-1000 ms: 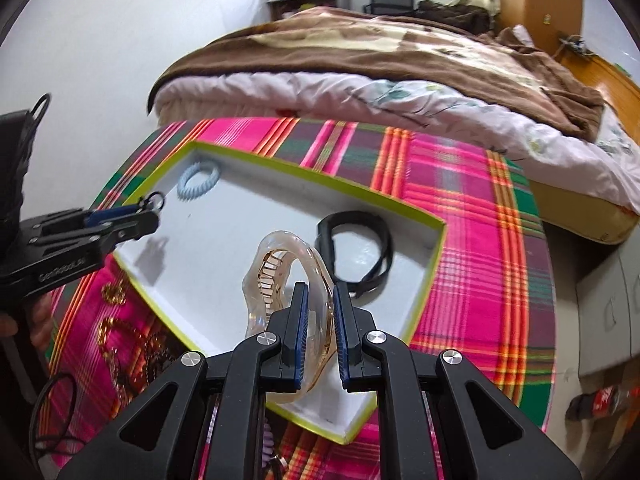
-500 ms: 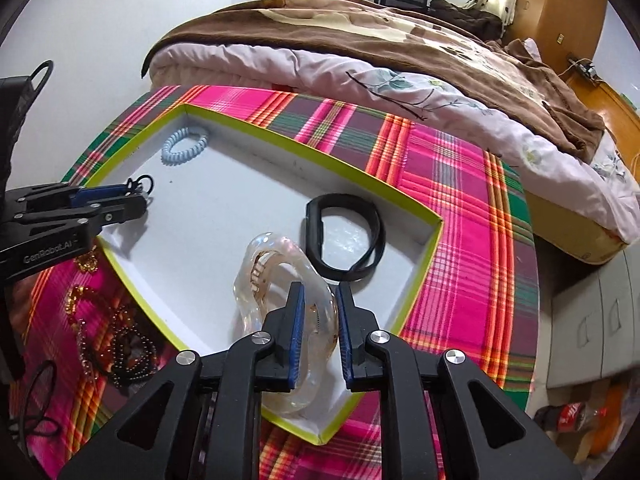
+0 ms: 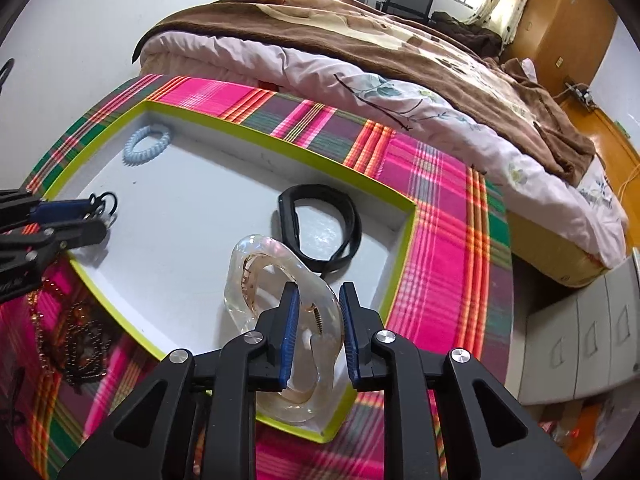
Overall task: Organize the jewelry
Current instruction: 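Carry the hair tie and claw clip into the tray and open both tools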
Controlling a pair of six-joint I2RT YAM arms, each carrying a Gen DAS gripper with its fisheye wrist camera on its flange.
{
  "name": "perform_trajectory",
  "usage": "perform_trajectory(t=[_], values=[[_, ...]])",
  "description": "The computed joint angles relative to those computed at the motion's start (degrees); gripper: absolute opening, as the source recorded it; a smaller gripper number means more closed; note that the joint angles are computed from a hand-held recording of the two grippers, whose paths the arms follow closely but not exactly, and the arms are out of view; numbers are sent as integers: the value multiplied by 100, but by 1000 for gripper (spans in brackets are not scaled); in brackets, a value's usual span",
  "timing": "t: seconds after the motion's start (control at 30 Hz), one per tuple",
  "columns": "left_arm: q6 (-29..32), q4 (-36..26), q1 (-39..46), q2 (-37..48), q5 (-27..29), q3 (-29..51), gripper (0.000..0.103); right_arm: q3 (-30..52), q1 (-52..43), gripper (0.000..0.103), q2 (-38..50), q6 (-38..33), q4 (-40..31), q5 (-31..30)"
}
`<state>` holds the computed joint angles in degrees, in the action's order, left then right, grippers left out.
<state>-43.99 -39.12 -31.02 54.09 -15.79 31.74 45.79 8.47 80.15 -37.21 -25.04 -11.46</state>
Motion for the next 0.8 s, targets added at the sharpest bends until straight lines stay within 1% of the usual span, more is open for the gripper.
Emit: perform_trajectory(t=[0.1, 0.17, 0.23, 0.37, 0.43, 0.5, 0.57, 0.63, 0.8], values=[[-29, 30, -75, 72, -46, 31, 29, -24, 58, 20, -22, -82, 52, 109], [-76, -18, -71, 140, -121, 59, 32, -86, 86, 22, -82, -124, 112, 158], [-78, -97, -37, 255, -235, 114, 48, -124, 82, 22, -114, -114, 150, 155], [-59, -172, 22, 117, -216, 78, 50, -113, 45, 23, -113, -34, 137, 96], [-94, -240, -5, 120, -261, 101, 55, -131, 23, 26, -156, 13, 157, 76], [-91, -262, -5, 68, -265, 92, 57, -136, -18, 38, -206, 47, 146, -14], [-127, -319, -37, 21, -300, 108, 60, -65, -91, 46, -213, 35, -8, -204], [-200, -417, -102, -20, -367, 144, 64, -89, -113, 47, -322, 85, -18, -266], [-399, -741, -378, -171, -635, 276, 66, -140, -127, 48, -572, 153, -116, -358]])
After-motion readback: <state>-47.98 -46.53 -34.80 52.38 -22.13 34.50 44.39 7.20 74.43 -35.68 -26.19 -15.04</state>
